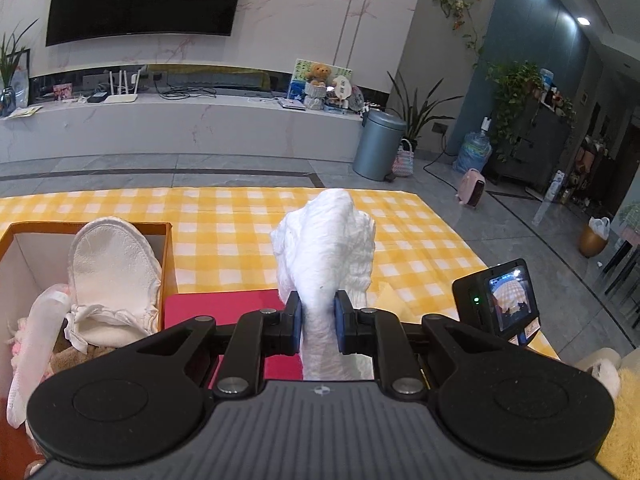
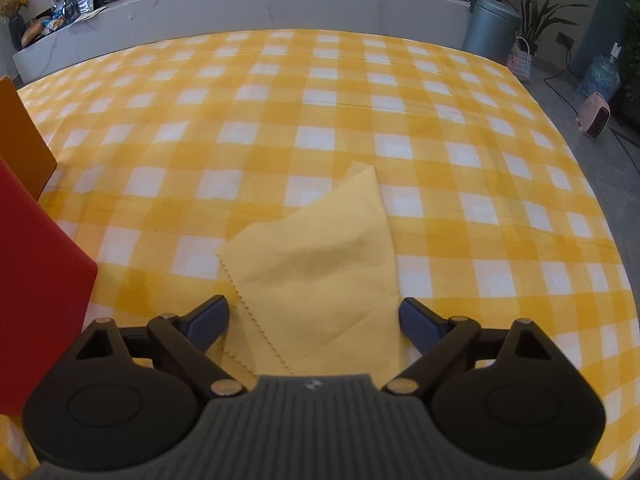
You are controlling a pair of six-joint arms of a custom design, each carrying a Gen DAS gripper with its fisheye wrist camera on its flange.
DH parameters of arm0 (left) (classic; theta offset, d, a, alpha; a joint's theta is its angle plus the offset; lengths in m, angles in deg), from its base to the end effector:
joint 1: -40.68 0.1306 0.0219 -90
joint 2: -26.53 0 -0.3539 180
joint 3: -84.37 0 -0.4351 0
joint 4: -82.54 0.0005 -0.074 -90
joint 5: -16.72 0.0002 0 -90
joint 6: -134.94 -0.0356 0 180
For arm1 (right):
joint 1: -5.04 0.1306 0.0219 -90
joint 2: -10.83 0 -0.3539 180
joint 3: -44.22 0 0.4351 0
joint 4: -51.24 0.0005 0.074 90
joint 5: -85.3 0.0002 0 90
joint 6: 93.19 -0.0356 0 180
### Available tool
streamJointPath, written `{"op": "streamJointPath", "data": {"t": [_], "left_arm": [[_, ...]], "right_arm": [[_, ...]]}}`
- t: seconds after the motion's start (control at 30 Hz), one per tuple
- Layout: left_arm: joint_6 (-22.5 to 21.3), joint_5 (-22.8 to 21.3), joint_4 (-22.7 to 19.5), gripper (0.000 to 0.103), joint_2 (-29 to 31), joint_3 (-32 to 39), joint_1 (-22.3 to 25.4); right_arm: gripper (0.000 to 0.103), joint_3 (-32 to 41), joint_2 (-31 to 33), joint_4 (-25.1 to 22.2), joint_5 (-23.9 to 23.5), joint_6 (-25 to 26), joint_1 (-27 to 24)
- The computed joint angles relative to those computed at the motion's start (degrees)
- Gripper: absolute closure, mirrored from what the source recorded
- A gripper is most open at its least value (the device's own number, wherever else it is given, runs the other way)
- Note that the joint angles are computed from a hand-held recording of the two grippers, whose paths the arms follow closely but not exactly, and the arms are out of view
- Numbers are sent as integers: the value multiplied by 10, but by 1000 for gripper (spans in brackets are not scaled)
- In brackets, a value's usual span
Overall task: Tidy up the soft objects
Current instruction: 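Lift and carry the yellow cloth and white cloth over the open box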
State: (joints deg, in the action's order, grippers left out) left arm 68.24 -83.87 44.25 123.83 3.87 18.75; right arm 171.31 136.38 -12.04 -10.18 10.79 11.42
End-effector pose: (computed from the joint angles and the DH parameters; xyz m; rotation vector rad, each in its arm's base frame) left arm 0.5492 -0.2146 0.4340 -0.1298 2.1948 -0.2416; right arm 0.7095 0.0823 0.3337 -0.4983 2.5950 0.0821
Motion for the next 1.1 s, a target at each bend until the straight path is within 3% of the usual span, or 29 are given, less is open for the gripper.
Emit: {"op": "streamJointPath", "data": {"t": [0.07,0.2,0.3,0.33,0.37,0.53,0.8,1.1], "left_arm": [[9,11,3,85,-5,-5,3],[19,19,12,85,-18,-18,8],[21,16,19,85,-27,-26,8],[21,17,22,85,-31,-29,8],[21,18,25,85,-35,-32,8],[20,26,47,85,-62,-48,11],[7,0,70,85,-109,-71,8],[-6,-45,70,85,-156,-81,4]], "right_arm": [[21,-6,-6,1,-13,-2,-2],[60,-27,-24,17,-10,2,-1],[71,-32,-29,18,-8,9,-1],[82,-33,-31,16,-9,14,0],[103,-30,-30,10,-11,20,-1],[103,-19,-30,-16,-22,24,-7],[103,-56,-104,51,-53,14,-7],[103,-60,-190,127,-77,-34,25]]}}
